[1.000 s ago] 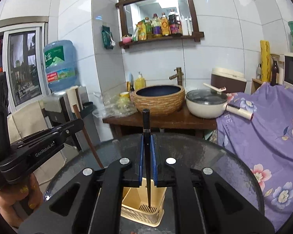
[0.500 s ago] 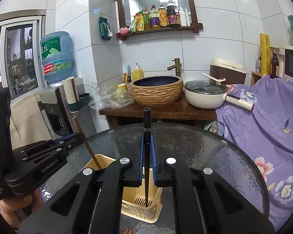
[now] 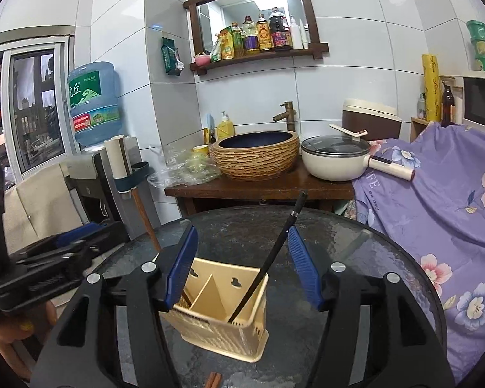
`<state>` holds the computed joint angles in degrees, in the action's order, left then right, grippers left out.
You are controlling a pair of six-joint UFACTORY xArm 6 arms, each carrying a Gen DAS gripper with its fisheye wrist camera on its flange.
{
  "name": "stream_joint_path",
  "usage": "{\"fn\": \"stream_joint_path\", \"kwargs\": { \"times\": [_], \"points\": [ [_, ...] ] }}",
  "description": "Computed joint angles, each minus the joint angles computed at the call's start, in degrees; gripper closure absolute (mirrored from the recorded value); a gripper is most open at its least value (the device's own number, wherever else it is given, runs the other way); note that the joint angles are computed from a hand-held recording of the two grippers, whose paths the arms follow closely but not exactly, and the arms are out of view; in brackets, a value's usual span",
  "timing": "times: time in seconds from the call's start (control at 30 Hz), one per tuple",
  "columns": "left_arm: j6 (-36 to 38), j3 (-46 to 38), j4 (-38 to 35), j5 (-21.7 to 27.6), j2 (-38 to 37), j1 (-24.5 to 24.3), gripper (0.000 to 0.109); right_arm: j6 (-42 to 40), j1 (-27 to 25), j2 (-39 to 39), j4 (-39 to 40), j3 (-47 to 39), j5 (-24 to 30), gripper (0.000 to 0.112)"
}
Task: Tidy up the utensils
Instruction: 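Open both tools to drop the chopsticks into the holder, then grasp another brown chopstick with the left tool while the right tool grasps a metal spoon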
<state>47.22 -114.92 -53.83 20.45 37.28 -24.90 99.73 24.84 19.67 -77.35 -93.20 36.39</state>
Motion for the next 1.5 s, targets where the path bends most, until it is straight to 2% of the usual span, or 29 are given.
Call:
{"fn": "stream_joint_path", "kwargs": {
  "times": [0.1,0.17,0.2,0.33,0.43,0.53,0.63,0.7,0.77,0.87,1.0,1.1,1.27,1.5],
  "points": [
    [7.1,8.4,-6.2,-3.1,-5.6,0.5,0.016,1.2,1.4,-2.7,1.3,3.9,1.3,0.054],
    [7.6,13.2,-5.2,-4.9,-8.4,1.1,0.012,0.0,2.6,-4.0,4.1,6.2,2.7,0.054],
    [7.0,15.4,-3.7,-5.2,-9.6,1.4,0.012,0.0,2.9,-4.5,4.8,7.4,2.7,0.054],
    [-1.4,23.8,10.0,-5.3,-12.6,3.0,0.012,-2.1,5.7,-5.3,10.7,11.6,4.6,0.054],
    [-5.0,29.0,16.0,-6.1,-13.8,3.8,0.012,-3.6,7.7,-4.2,14.5,13.4,6.0,0.054],
    [-9.7,33.2,21.6,-7.1,-14.1,4.9,0.012,-4.7,8.8,-3.0,19.6,15.4,4.5,0.054],
    [-6.4,36.1,18.0,-4.4,-15.0,6.1,0.016,-3.6,9.5,-2.5,22.8,17.9,2.5,0.054],
    [-6.0,37.3,17.9,-2.7,-15.6,6.6,0.030,-3.2,10.0,-2.3,24.1,18.8,1.8,0.054],
    [-5.4,39.1,18.1,-1.6,-16.3,6.7,0.036,-2.9,10.4,-2.3,25.4,19.7,0.8,0.054],
    [-3.9,41.1,17.5,-0.7,-17.5,6.5,0.041,-2.7,11.1,-2.1,26.8,20.3,-0.2,0.054],
    [-2.7,42.9,16.7,0.1,-18.5,5.7,0.050,-4.0,11.9,-0.6,28.6,18.9,1.2,0.054],
    [-1.4,43.3,15.4,2.1,-18.9,5.4,0.053,-4.6,11.6,0.5,30.0,18.2,0.1,0.055],
    [-0.8,44.5,15.3,2.3,-19.4,4.2,0.058,-7.5,11.3,2.4,33.1,16.2,0.5,0.062],
    [-2.5,44.1,17.2,2.3,-18.7,3.9,0.063,-9.9,10.6,4.0,35.6,14.3,0.8,0.064]
  ]
}}
